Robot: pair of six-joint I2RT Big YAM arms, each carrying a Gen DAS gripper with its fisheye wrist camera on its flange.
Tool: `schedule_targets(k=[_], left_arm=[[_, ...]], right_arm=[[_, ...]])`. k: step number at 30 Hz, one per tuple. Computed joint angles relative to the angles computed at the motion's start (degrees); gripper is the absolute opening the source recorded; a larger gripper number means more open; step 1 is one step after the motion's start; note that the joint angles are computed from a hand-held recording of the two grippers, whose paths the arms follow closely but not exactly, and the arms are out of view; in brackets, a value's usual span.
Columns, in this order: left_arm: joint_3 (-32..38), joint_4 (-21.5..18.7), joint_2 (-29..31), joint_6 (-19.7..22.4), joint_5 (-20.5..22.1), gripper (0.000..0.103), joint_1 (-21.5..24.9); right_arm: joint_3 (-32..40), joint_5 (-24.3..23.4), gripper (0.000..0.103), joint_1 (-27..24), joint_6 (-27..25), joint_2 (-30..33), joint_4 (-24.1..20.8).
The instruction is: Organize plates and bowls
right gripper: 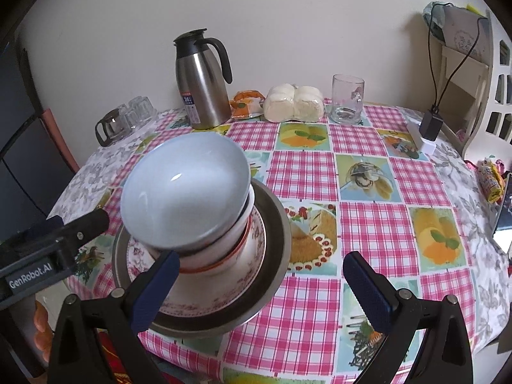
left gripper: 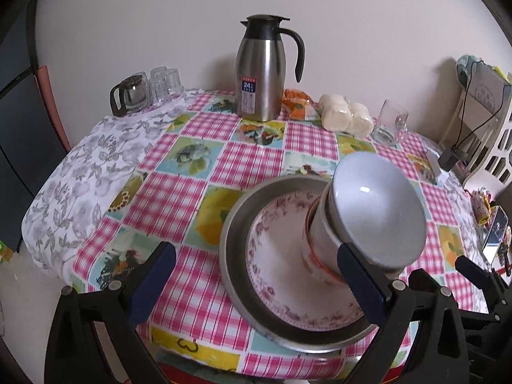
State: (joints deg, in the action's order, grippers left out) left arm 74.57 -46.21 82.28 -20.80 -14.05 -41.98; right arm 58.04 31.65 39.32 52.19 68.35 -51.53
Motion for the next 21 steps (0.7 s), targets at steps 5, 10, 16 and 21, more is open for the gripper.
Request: schedule_targets(k=[5, 10, 16, 21], left_arm=[[-0.5, -4.4, 1.2, 0.8, 1.9, 0.101, -0.1], [-0.4, -9.0, 3.1, 2.0, 1.4, 0.101, -0.9], [-1.5, -10.1, 2.9, 1.7, 1.6, 0.101, -1.1], [-1.7, -10.3, 2.8, 1.3, 1.0, 0.101, -1.1]], right_arm=[[-0.4, -0.4, 0.103, 1.0, 1.8, 0.4, -2.1], [-1.7, -3.3, 0.103, 1.1, 4.6, 1.2, -4.5], [-3.0, -2.8, 0.103, 2.3, 7.1, 0.6, -7.0], [-3.2, -2.5, 0.103, 3.2, 9.8, 0.4, -9.1]])
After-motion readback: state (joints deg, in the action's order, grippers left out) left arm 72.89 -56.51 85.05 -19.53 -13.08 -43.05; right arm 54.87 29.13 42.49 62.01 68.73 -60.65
